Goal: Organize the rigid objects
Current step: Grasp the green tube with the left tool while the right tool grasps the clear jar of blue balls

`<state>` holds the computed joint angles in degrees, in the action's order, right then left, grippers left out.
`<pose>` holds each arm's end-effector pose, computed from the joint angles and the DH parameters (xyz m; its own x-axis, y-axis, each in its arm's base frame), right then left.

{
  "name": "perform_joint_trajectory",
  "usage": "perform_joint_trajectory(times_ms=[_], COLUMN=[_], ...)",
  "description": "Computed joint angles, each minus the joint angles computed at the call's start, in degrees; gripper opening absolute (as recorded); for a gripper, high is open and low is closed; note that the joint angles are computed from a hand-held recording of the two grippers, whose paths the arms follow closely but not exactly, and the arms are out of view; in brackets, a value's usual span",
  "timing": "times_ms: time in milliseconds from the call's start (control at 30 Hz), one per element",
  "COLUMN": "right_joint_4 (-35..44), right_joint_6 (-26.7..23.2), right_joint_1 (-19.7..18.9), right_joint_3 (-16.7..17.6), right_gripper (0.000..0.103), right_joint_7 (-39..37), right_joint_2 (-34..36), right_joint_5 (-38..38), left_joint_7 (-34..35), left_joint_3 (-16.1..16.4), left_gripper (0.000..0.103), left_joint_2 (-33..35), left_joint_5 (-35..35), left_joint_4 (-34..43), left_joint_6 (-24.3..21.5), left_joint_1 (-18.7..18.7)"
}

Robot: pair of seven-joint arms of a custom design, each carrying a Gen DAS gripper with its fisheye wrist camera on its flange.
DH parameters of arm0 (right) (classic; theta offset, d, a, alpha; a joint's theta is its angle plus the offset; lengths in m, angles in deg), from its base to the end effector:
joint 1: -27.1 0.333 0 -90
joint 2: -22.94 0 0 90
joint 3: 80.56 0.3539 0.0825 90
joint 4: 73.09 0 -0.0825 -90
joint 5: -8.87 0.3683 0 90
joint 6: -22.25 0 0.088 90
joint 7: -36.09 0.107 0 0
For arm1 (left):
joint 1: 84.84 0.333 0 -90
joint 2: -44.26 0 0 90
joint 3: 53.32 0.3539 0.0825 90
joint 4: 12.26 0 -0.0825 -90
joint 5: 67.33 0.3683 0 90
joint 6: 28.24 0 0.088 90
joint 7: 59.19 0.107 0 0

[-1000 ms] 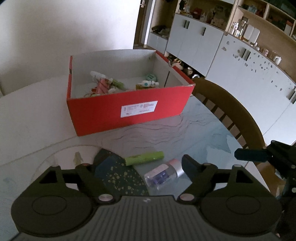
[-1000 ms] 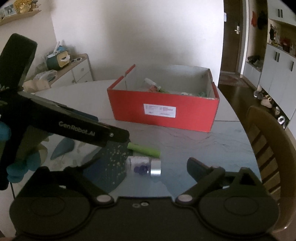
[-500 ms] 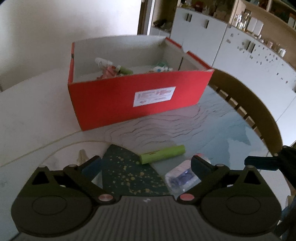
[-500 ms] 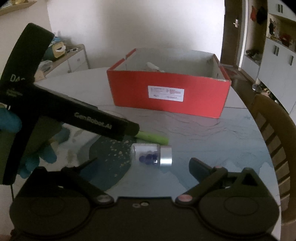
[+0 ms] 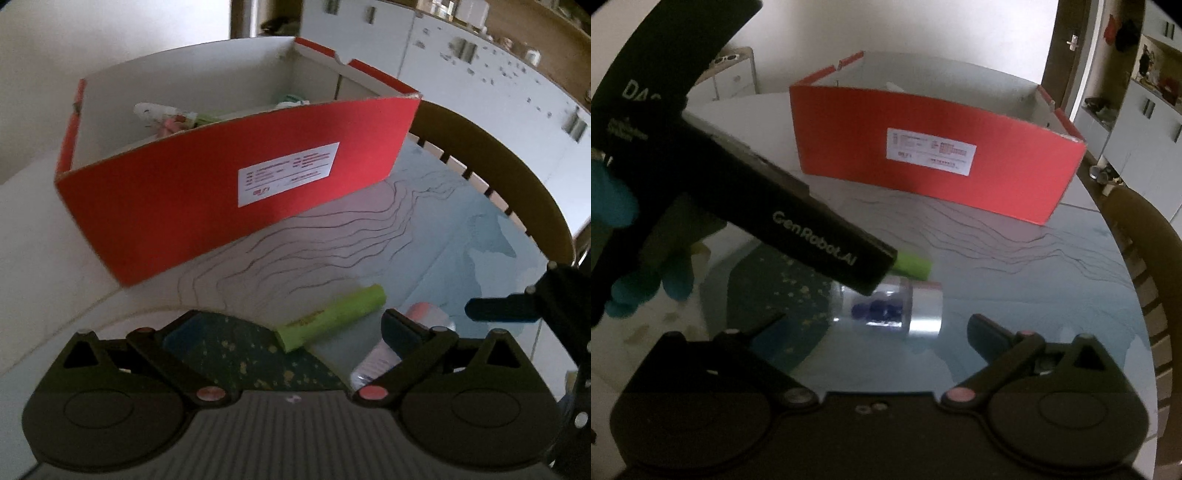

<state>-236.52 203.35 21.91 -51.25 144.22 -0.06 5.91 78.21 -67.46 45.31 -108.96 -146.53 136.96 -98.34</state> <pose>0.3410 0.1613 0.4157 0.1781 -0.9837 0.0258 -0.7588 -0.1540 -0.6328 0.4838 -0.2096 0.4224 -0.6228 -0.7782 0.0801 -0.6712 0.4789 -0.5658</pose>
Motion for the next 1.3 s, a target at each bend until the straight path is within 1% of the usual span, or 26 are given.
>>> perform_joint_trajectory(times_ms=[133,167,267,333,367,467,533,567,633,667,700,733,800,833,900,933,1000,1067,1133,1167,1200,1300], right_joint_4=[1.17,1.46,1.78,1.88,1.91,1.70,1.66,1.74,1.60,1.57,1.45,1.39,1.38,1.27,1.23,1.15,1.20,1.19,1.28,1.28,1.24,0.83], right_joint_6=[0.50,0.85,1.50,1.70,1.59,2.02,2.12,1.88,2.08,2.33,2.41,2.32,1.95,1.96,1.90,1.76,1.24,0.62,-0.20,-0.63,-0.98,-2.00], right_joint_1=[-1.29,-2.11,-3.69,-3.65,-4.17,-3.81,-3.26,-2.74,-1.42,-0.78,-0.08,0.28,0.22,0.44,1.30,1.93,2.75,3.32,3.43,3.26,3.39,3.91], right_joint_3=[0.61,1.33,2.74,2.47,2.89,2.29,1.59,1.02,-0.41,-1.09,-1.78,-2.08,-2.01,-2.20,-3.09,-3.73,-4.52,-5.05,-5.26,-5.14,-5.32,-6.05], right_gripper=[0.101,0.101,0.098,0.095,0.092,0.091,0.083,0.077,0.074,0.072,0.072,0.071,0.068,0.068,0.068,0.068,0.068,0.068,0.068,0.068,0.068,0.068], right_joint_7=[1.04,1.68,2.99,2.89,2.99,2.92,2.59,2.34,1.84,1.49,1.09,0.80,0.43,0.27,-0.21,-0.47,-0.83,-0.99,-0.93,-0.72,-0.58,-0.11], right_joint_2=[2.27,2.79,3.54,4.17,4.21,4.47,4.69,4.81,5.08,5.31,5.35,5.31,5.22,5.13,5.18,5.10,4.97,4.74,4.48,4.22,3.94,2.71], right_joint_5=[0.27,0.29,0.38,0.40,0.31,0.50,0.83,1.06,1.49,1.74,2.07,2.37,2.60,2.72,3.11,3.37,3.73,3.85,3.65,3.41,3.20,2.63], left_joint_7=[1.19,1.84,5.32,6.97,7.47,11.93,15.30,16.89,19.37,20.92,21.99,23.14,24.82,25.63,26.46,26.37,25.34,23.08,20.10,18.86,17.81,13.95], left_joint_3=[-0.34,-0.64,-1.78,-2.19,-2.36,-3.32,-3.79,-3.95,-4.15,-4.23,-4.15,-4.13,-4.06,-3.99,-3.74,-3.51,-3.07,-2.70,-2.35,-2.23,-2.14,-2.12], left_gripper=[0.103,0.103,0.103,0.103,0.103,0.103,0.103,0.102,0.102,0.099,0.093,0.090,0.077,0.073,0.056,0.052,0.035,0.031,0.025,0.019,0.017,0.016], left_joint_2=[2.02,2.52,3.51,4.06,4.29,4.43,4.40,4.35,4.19,4.07,3.90,3.73,3.41,3.23,2.75,2.67,2.34,1.99,1.72,1.52,1.41,1.29], left_joint_5=[1.03,0.90,-2.04,-2.94,-2.76,-4.70,-6.54,-7.37,-8.55,-9.88,-10.91,-11.93,-12.70,-12.97,-13.45,-13.32,-12.23,-10.37,-8.22,-7.59,-7.13,-6.29], left_joint_4=[1.21,1.54,2.71,3.36,3.42,3.06,3.12,3.01,2.67,2.72,2.67,2.53,2.04,1.86,1.76,1.77,1.60,1.26,1.01,0.86,0.72,0.18], left_joint_6=[1.10,1.22,-0.37,-1.70,-1.68,-0.84,-1.22,-1.14,-0.68,-1.28,-1.43,-1.15,0.18,0.48,0.08,-0.06,-0.13,0.16,-0.07,-0.21,-0.19,0.70], left_joint_1=[0.64,1.01,2.57,3.23,3.34,3.88,4.21,4.18,3.90,3.95,3.87,3.63,2.85,2.57,2.10,1.83,1.29,0.73,0.31,0.17,0.01,-0.60])
